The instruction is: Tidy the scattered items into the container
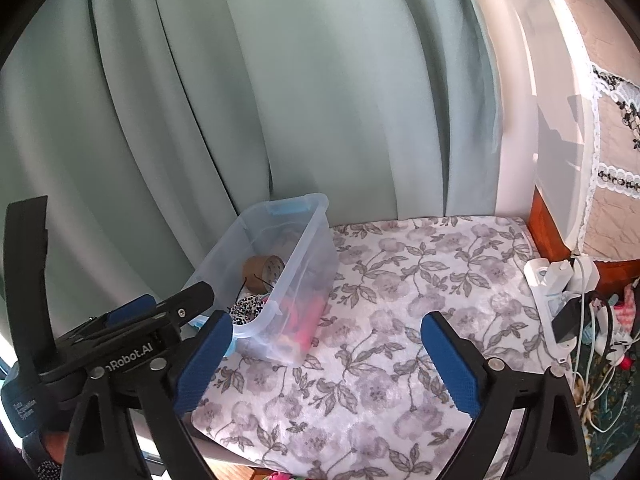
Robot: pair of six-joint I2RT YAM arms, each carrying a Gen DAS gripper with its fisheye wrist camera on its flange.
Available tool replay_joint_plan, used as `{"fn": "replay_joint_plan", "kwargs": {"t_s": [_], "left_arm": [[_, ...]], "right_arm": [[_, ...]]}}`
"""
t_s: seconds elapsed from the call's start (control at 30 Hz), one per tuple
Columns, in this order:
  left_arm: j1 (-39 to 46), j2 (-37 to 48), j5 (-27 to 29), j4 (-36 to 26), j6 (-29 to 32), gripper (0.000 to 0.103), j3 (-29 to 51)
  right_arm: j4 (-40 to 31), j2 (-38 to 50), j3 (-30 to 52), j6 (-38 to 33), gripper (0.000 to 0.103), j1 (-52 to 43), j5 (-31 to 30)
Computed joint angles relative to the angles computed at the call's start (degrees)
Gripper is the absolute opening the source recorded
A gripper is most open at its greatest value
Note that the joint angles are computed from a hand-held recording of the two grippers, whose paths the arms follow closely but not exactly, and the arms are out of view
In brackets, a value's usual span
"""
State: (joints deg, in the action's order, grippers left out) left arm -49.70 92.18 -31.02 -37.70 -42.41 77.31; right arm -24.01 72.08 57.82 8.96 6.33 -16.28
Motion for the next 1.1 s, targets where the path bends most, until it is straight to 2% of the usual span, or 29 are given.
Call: {"fn": "replay_joint_plan", "kwargs": {"t_s": [0.07,0.17,0.57,0.83,1.0,1.1], "left_arm": [[0.0,-0.5,-0.4,0.7,0.0,0.088,-0.7],[0.3,-1.5,-0.5,1.6,-0.5,0.093,-1.9],[0.6,-3.2,0.2,4.1,0.5,0.093,-5.1],[0.4,-3.1,-0.6,4.6,2.5,0.093,-5.3],[1.4,-3.8,2.0,5.8,2.4,0.094,-6.3],[1.5,-4.3,1.8,6.9,2.7,0.095,-7.1]], "right_arm": [[-0.2,0.2,0.2,-0.1,0.103,0.2,0.6],[0.2,0.2,0.0,0.0,0.103,0.2,0.5],[-1.2,0.5,0.4,-0.6,0.103,2.5,5.9],[-2.0,1.2,1.1,-0.8,0.103,3.0,6.6],[-2.0,1.1,1.1,-1.1,0.103,3.1,6.9],[-1.8,1.2,1.2,-1.6,0.103,3.0,6.6]]}}
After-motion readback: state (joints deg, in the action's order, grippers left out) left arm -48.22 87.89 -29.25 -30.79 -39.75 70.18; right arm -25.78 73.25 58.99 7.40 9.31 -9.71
